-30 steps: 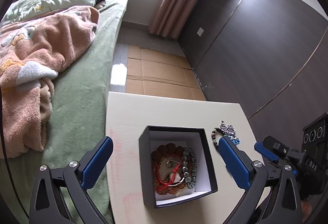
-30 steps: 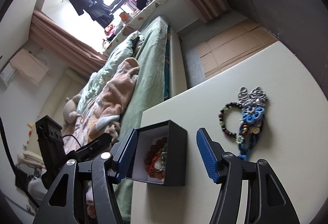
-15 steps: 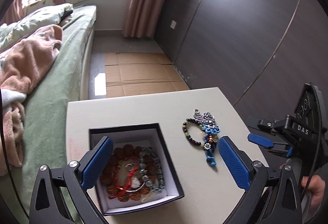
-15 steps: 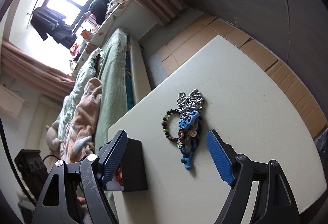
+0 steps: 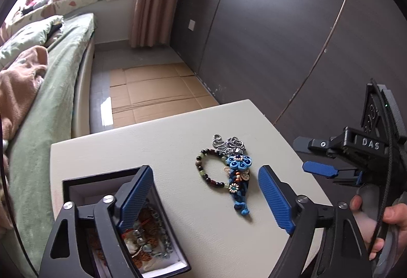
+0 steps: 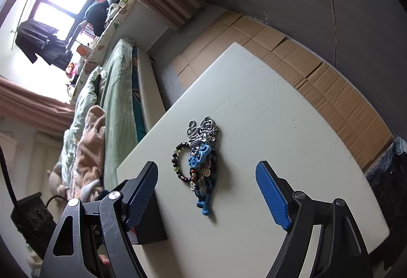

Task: Organize jewelry
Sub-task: 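Reach the left tool to the pile and grasp the blue flower tassel pendant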

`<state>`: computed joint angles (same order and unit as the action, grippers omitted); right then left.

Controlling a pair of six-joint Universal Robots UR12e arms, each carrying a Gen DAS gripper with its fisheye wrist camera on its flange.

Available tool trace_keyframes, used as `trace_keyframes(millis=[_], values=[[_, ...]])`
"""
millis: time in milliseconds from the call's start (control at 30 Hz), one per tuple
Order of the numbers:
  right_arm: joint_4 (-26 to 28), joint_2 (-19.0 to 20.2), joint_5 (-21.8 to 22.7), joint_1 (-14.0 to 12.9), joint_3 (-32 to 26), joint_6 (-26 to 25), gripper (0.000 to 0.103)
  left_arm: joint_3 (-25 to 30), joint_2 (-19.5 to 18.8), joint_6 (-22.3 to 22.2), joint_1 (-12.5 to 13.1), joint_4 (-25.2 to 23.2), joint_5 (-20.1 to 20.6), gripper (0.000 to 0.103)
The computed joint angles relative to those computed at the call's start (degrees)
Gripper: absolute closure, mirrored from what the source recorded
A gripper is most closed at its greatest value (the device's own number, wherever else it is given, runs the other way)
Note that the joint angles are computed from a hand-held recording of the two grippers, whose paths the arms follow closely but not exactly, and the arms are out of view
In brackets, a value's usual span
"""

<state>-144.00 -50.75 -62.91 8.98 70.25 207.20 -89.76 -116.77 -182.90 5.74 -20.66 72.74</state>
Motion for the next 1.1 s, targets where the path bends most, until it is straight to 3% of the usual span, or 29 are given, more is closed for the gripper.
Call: trace_keyframes(millis=[100, 333, 433, 600, 800, 900, 1000, 1100], values=[[-0.7, -0.1, 0.2, -0.5, 0.2, 1.7, 0.023, 1.0, -0.6, 2.0, -0.9, -0.7, 1.1, 0.030], [-1.1, 0.3, 2.2, -1.3, -0.4, 4.2, 0.023, 3.2, -1.9, 9.1, -3.2, -4.9, 2.7, 0.037], [-1.5, 0.4, 2.4, -1.4, -0.6, 4.4, 0.023, 4.5, -2.9, 10.9, -4.1, -8.0, 3.7, 0.050], [-0.4, 1.0, 3.5, -1.6, -1.7, 4.0, 0.023, 6.4, -4.5, 11.2, -4.6, -11.8, 4.3, 0.063], [1.0, 1.4, 4.5, -1.8, -2.5, 3.1, 0.023, 7.6, -5.5, 11.2, -4.8, -14.4, 4.5, 0.069], [1.7, 1.5, 4.6, -1.7, -2.7, 2.7, 0.023, 8.1, -5.9, 11.3, -5.0, -15.8, 5.3, 0.081], [2.4, 1.6, 4.7, -1.7, -2.8, 2.3, 0.023, 7.5, -5.8, 10.8, -4.9, -15.5, 5.5, 0.092], [2.5, 1.5, 4.4, -1.6, -2.7, 2.0, 0.023, 6.9, -5.4, 9.6, -4.5, -14.4, 4.8, 0.093]])
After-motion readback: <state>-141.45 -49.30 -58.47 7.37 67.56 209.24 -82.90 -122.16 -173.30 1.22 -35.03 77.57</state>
